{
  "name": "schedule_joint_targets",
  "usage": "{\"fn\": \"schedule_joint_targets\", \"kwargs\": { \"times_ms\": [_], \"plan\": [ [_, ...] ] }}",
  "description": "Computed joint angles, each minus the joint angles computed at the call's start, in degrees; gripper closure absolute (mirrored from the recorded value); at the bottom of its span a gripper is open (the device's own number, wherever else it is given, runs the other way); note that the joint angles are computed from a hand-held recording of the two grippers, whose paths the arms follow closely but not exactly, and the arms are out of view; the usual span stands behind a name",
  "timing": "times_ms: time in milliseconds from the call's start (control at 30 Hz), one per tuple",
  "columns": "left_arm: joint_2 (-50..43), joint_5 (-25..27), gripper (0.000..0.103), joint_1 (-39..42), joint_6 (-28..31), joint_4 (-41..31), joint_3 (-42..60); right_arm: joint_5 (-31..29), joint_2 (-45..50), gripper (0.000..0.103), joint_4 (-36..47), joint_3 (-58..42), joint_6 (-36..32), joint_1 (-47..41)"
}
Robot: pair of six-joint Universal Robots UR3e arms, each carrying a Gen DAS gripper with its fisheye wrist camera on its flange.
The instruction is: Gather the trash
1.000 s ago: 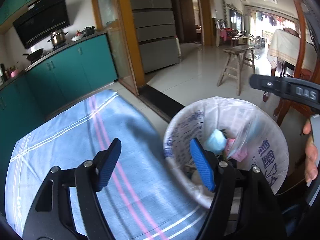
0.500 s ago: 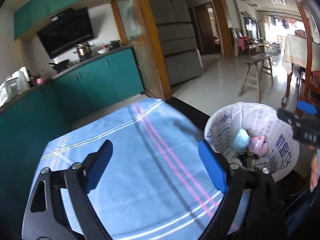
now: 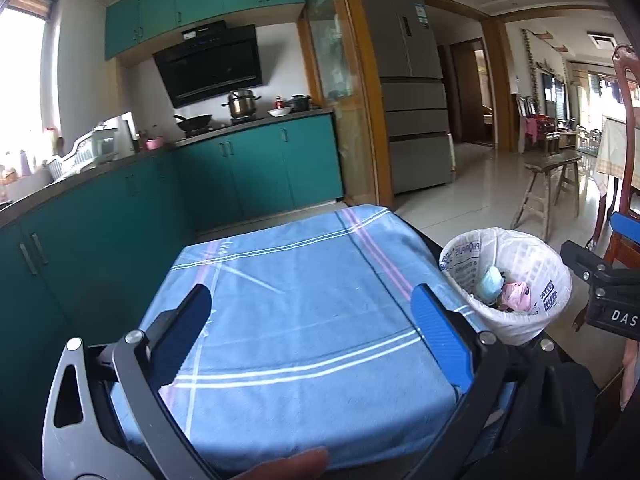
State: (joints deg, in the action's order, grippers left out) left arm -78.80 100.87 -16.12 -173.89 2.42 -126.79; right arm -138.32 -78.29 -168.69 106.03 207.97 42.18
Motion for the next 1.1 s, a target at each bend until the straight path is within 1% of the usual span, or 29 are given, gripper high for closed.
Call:
{"fn": "schedule_joint_targets", "kwargs": {
  "times_ms": [133,333,500,667,733,867,967,1100],
  "plan": [
    [8.24,-1.43,0.003,2.08,-0.03,-4.60,-3.26,-2.25,-0.83,0.003,1.69,-0.98,2.14,3.29],
    [13.68,-2.54,0.003,4.12,0.41,-7.96,-4.76,-5.38,-1.85,0.003,5.64,-2.72,3.64,6.41],
    [16.53,-3.72,0.003,6.03,0.70,-10.07,-5.29,-6.98,-1.33,0.003,8.46,-4.53,4.53,7.93],
    [19.49,-5.52,0.003,8.74,0.70,-12.23,-6.17,-6.94,-1.82,0.003,7.76,-4.82,4.51,8.17],
    [20.35,-6.21,0.003,9.51,0.89,-12.92,-6.26,-7.37,-1.67,0.003,8.77,-5.59,4.78,8.65],
    [21.35,-6.33,0.003,9.86,1.24,-13.34,-6.53,-8.70,-0.66,0.003,10.29,-7.29,5.02,9.78],
    [21.70,-5.07,0.003,9.56,1.29,-14.13,-6.00,-8.98,-0.37,0.003,10.97,-8.17,5.43,10.01],
    [24.34,-6.58,0.003,10.97,1.91,-15.70,-6.42,-9.04,-0.46,0.003,11.48,-8.58,5.64,10.07]
  ]
}}
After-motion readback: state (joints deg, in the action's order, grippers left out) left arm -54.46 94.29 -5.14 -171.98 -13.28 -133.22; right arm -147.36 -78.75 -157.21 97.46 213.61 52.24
